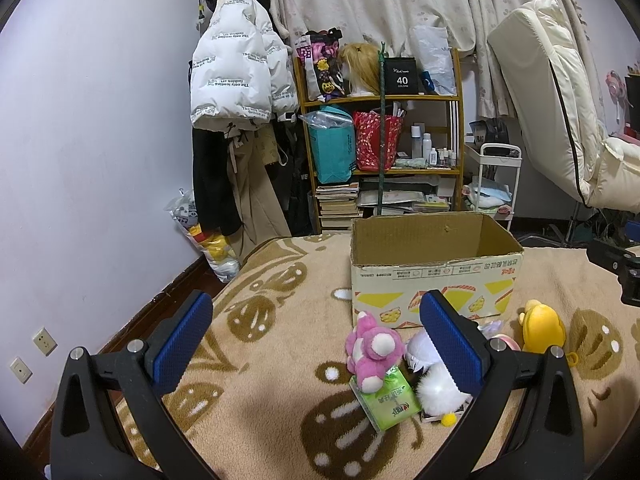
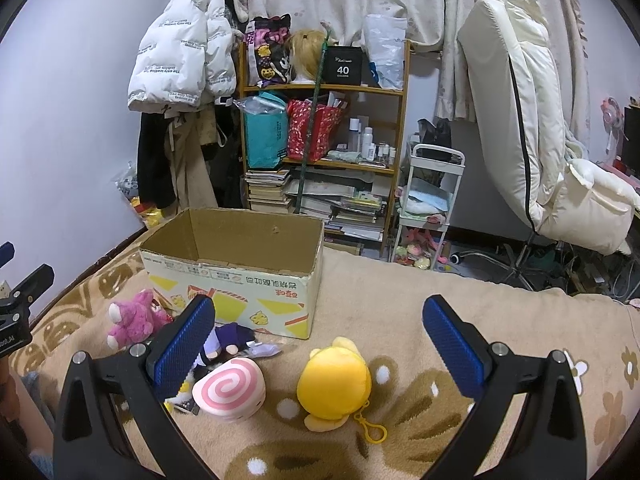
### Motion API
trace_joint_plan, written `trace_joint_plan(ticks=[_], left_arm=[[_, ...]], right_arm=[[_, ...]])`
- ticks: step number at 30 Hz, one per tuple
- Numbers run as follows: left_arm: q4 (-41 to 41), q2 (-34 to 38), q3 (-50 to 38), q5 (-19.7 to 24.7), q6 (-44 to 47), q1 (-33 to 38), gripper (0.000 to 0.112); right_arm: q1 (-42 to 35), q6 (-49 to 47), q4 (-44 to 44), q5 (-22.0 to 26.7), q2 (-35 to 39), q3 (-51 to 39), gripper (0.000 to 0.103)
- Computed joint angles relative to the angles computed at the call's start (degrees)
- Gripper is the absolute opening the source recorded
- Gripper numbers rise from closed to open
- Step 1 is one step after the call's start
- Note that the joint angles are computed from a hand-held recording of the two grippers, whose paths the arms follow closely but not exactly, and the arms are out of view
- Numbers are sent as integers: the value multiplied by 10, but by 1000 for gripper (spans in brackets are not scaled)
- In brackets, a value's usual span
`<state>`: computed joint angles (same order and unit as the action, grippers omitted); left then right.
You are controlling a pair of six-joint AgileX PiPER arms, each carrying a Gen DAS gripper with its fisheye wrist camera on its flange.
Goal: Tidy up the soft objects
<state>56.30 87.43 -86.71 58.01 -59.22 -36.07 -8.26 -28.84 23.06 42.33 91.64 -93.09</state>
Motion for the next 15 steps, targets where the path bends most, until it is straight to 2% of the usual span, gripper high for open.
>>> trace_joint_plan(ticks=[9,15], left_arm=[[1,2,0,-1,-1,0,102],[-2,10,-3,4,-1,1,102]], right_arm=[[-8,1,7,30,13,-25,103],[-6,4,1,33,15,-28,103]])
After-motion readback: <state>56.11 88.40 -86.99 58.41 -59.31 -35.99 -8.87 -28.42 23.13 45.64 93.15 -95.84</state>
